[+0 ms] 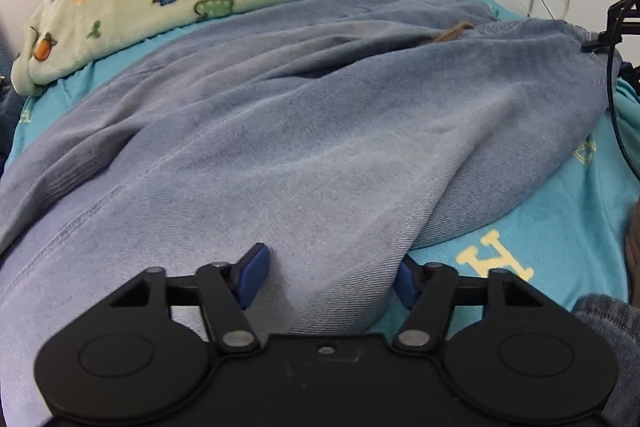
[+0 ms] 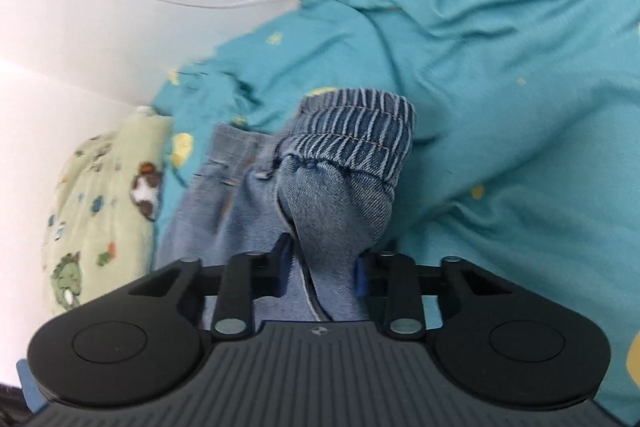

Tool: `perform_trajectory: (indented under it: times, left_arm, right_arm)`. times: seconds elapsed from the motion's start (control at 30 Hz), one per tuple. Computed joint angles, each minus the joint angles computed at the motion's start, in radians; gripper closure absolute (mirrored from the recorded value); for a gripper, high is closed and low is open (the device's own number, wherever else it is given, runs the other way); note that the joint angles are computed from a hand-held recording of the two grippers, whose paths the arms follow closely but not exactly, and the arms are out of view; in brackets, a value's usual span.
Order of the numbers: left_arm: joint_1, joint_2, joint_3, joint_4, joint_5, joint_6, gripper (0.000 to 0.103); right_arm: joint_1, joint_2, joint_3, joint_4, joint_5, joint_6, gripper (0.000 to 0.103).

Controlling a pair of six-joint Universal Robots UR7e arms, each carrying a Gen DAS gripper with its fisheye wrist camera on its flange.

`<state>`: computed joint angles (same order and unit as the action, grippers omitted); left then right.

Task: Fold clothes
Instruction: 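Grasp the striped waistband with the right tool and lift it, then hold the waistband up with the right tool while the left tool grips the jeans edge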

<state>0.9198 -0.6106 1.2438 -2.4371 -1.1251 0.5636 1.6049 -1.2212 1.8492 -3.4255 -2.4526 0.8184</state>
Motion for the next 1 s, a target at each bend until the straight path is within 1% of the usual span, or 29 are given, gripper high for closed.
perform_trajectory:
  times: [0.03,0.07,0.1,0.2,0.27,0.37,0.5,0.53,0.57,0.6,0.63,0.67,0.73,0.77,0.87,0.93,1.0]
  left_arm:
    - [-0.003,-0.004,0.006,-0.008,-0.001,0.010,0.046]
    - [-0.005,-0.007,0.012,-0.017,-0.001,0.020,0.046]
    - [-0.007,-0.011,0.017,-0.012,-0.004,0.035,0.046]
    - [-0.012,-0.027,0.039,0.009,-0.007,0.084,0.047]
    - [-0.014,-0.035,0.058,0.003,-0.002,0.121,0.051]
    - [-0.015,-0.038,0.077,-0.014,0.023,0.149,0.052]
    - [-0.013,-0.038,0.079,-0.024,0.045,0.143,0.053]
    - [-0.014,-0.042,0.089,-0.040,0.055,0.152,0.057]
    - [-0.014,-0.046,0.101,-0.072,0.060,0.171,0.073]
    - [-0.013,-0.049,0.111,-0.109,0.062,0.195,0.086]
    - [-0.011,-0.048,0.111,-0.137,0.064,0.199,0.096]
    - [-0.009,-0.049,0.101,-0.142,0.054,0.180,0.098]
    - [-0.002,-0.053,0.076,-0.132,0.021,0.125,0.098]
    - [-0.001,-0.058,0.069,-0.141,-0.001,0.116,0.099]
    - [0.002,-0.046,-0.022,-0.047,-0.039,0.056,0.099]
    - [0.007,-0.024,-0.109,0.069,-0.064,-0.005,0.099]
    - [0.008,-0.004,-0.174,0.154,-0.069,-0.004,0.099]
  right_arm:
    - [0.002,0.011,-0.009,-0.033,0.002,-0.032,0.081]
    - [0.004,0.019,-0.013,-0.071,0.007,-0.063,0.085]
    - [0.004,0.026,-0.017,-0.108,0.015,-0.093,0.087]
    - [0.002,0.049,-0.035,-0.206,0.047,-0.179,0.089]
    - [0.003,0.058,-0.045,-0.244,0.061,-0.225,0.089]
    - [0.002,0.065,-0.049,-0.288,0.077,-0.261,0.089]
    - [0.003,0.068,-0.047,-0.322,0.085,-0.277,0.089]
    - [0.003,0.068,-0.047,-0.324,0.084,-0.276,0.089]
    - [0.004,0.068,-0.045,-0.326,0.085,-0.273,0.089]
    - [0.004,0.067,-0.043,-0.327,0.086,-0.270,0.090]
    - [0.004,0.066,-0.042,-0.327,0.088,-0.267,0.090]
    - [0.004,0.065,-0.040,-0.328,0.090,-0.265,0.090]
    - [0.011,0.071,-0.044,-0.347,0.087,-0.279,0.090]
    - [0.015,0.075,-0.048,-0.359,0.084,-0.288,0.090]
    - [0.037,0.097,-0.075,-0.421,0.088,-0.360,0.091]
    - [0.051,0.113,-0.104,-0.445,0.091,-0.408,0.091]
    - [0.051,0.121,-0.126,-0.429,0.100,-0.408,0.091]
